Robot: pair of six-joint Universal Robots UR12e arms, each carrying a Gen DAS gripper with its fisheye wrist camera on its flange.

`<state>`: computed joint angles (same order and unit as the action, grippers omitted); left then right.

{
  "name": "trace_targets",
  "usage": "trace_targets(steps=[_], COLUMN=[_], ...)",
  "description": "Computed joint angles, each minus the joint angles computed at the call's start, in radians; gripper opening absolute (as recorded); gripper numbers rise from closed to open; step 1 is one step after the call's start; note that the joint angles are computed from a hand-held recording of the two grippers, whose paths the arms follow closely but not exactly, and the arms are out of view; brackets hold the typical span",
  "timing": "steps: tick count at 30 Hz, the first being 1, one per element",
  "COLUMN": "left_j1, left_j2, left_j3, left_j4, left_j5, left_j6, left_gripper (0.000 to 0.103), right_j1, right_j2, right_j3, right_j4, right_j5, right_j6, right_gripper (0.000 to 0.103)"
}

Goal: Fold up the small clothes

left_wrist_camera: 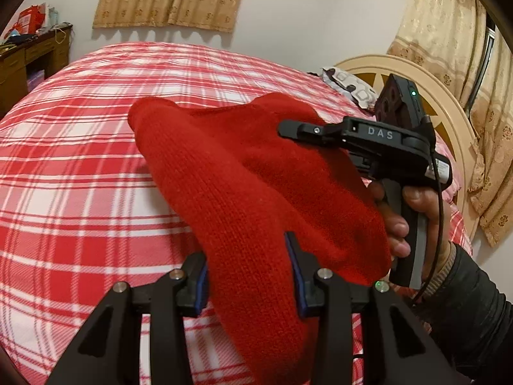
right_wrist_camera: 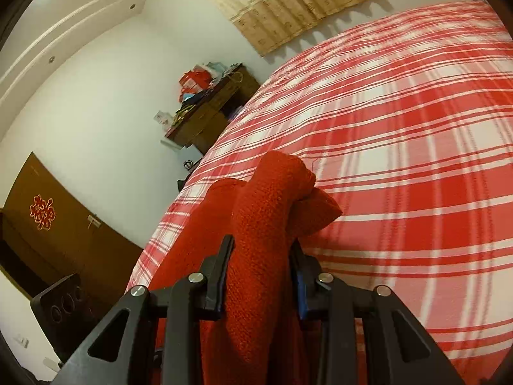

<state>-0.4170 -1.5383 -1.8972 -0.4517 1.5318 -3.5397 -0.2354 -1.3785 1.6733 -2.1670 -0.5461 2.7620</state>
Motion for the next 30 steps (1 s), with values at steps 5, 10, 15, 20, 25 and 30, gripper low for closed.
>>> trace_targets(steps=[5, 10, 15, 20, 25, 30], left_j1=[-0.001, 0.006, 0.019, 0.033, 0.057, 0.069], left_j2=[0.032, 0.067, 0.099, 0.128, 0.161, 0.179], left_j3=[-0.030, -0.061, -0.093, -0.121, -0.155, -0.176], left_j4=[0.014, 0.018, 0.016, 0.007, -0.005, -0.019], left_j5=[0.024, 0.046, 0.062, 0.083, 0.093, 0.096], left_j6=[-0.013, -0.020, -0.036, -0.048, -0.068, -0.085], left_gripper=[0.042, 0.042, 0.042, 0.042, 0.042, 0.042], right_j1=[0.016, 0.040, 0.072, 0.107, 0.143, 0.173], right_j2=[-0.008, -0.009, -0.004, 0.005, 0.015, 0.027], right_j3=[0.000, -0.005, -0.016, -0.031, -0.044, -0.055], right_j4=[0.027, 0.051, 0.083, 0.121, 0.156, 0.183], right_j5=[0.014, 0.021, 0.025, 0.027, 0.022, 0.006], right_j6=[-0.025, -0.053, -0.076, -0.102, -0.124, -0.146], right_gripper=[0.033, 0.033, 0.033, 0.033, 0.033, 0.033])
